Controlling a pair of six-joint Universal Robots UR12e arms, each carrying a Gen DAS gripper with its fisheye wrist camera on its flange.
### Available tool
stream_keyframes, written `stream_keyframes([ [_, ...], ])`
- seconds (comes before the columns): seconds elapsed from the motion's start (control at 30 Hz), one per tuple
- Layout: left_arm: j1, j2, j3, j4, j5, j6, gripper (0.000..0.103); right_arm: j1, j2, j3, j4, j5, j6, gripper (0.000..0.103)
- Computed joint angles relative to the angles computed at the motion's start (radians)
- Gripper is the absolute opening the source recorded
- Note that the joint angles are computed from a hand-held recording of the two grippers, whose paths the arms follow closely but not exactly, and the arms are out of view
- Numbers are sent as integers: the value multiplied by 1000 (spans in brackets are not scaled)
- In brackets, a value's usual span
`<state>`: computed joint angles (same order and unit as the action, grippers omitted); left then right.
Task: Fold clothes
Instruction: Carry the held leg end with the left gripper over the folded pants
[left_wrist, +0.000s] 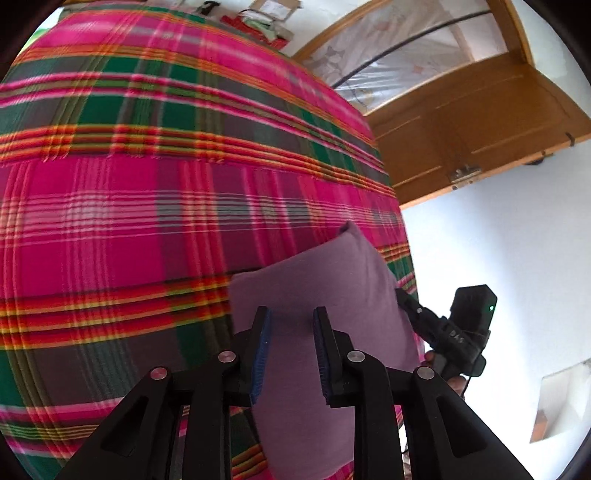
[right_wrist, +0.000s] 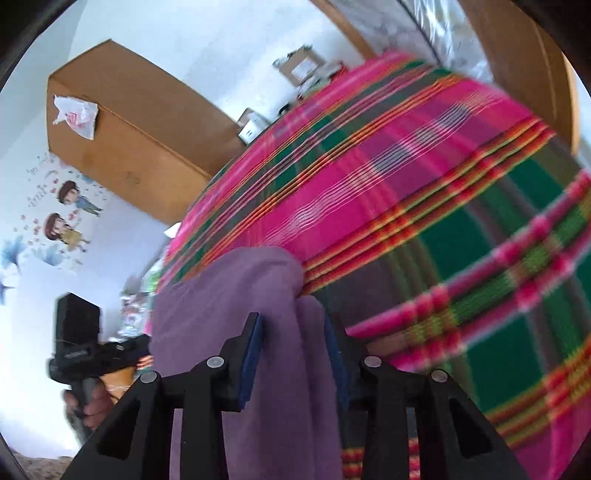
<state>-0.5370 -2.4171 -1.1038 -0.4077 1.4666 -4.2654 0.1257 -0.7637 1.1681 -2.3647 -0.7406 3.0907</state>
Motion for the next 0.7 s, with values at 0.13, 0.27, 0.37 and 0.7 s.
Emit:
stream_keyframes([
  [0.13, 8, -4, -7, 19, -25, -17, 24, 2, 23, -40, 51, 30, -26, 35],
  [0.27, 11, -10, -5, 29, -29, -23, 24, 1, 16, -14, -63, 27, 13, 11],
  [0.37, 12, -7, -12, 21, -20, -37, 24, -7, -1, 47, -290, 21, 91, 7],
  [0.7, 10, -14, 7, -19, -9, -34, 31, 12, -9, 23, -179, -144, 53, 21],
])
